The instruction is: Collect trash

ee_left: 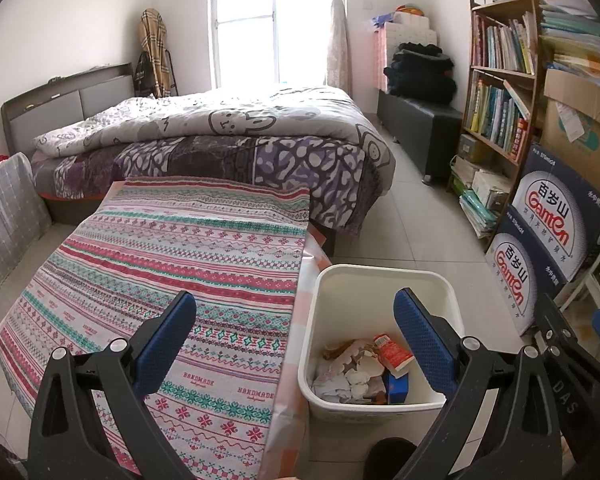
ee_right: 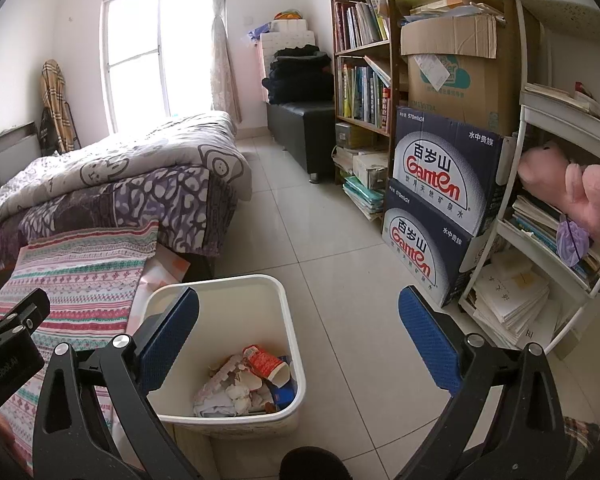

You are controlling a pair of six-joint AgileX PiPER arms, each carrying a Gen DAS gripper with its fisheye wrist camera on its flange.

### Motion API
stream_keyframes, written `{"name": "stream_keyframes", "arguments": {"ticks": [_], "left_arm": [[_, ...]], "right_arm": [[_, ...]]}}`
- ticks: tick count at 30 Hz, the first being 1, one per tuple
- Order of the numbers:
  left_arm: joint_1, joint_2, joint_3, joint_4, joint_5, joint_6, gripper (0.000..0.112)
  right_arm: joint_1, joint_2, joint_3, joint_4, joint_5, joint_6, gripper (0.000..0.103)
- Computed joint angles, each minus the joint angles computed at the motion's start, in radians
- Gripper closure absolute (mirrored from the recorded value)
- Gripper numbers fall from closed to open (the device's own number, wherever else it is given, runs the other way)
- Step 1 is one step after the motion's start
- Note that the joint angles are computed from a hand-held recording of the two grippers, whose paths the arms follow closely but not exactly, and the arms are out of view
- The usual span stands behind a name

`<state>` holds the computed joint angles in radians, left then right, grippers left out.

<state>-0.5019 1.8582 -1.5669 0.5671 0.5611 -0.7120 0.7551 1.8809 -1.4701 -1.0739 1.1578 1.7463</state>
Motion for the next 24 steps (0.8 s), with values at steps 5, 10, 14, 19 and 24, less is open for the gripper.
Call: {"name": "stream_keyframes", "arguments": {"ticks": [5, 10, 14, 19, 24], "left_arm": [[0.005, 0.006, -0.004, -0.011, 0.003, 0.006, 0.016], [0.01, 0.011, -0.008, -0.036, 0.007, 0.024, 0.016], [0.01, 0.013, -0.008, -0.033, 0.007, 0.017, 0.016], [0.01, 0.015, -0.008, -0.034, 0.008, 0.016, 0.016], [0.01, 0.015, -0.009, -0.034, 0.009, 0.016, 0.016]], "right_arm": [[0.001, 0.006, -0.006, 0.005, -0.002, -0.005, 0.007], [0.002, 0.009, -0.007, 0.009, -0.002, -0.007, 0.007], [0.002, 0.009, -0.008, 0.009, -0.002, -0.007, 0.007], [0.0, 0.008, -0.001, 0.009, -0.01, -0.004, 0.007], [-0.002, 0.008, -0.001, 0.013, -0.014, -0.009, 0.007]]}}
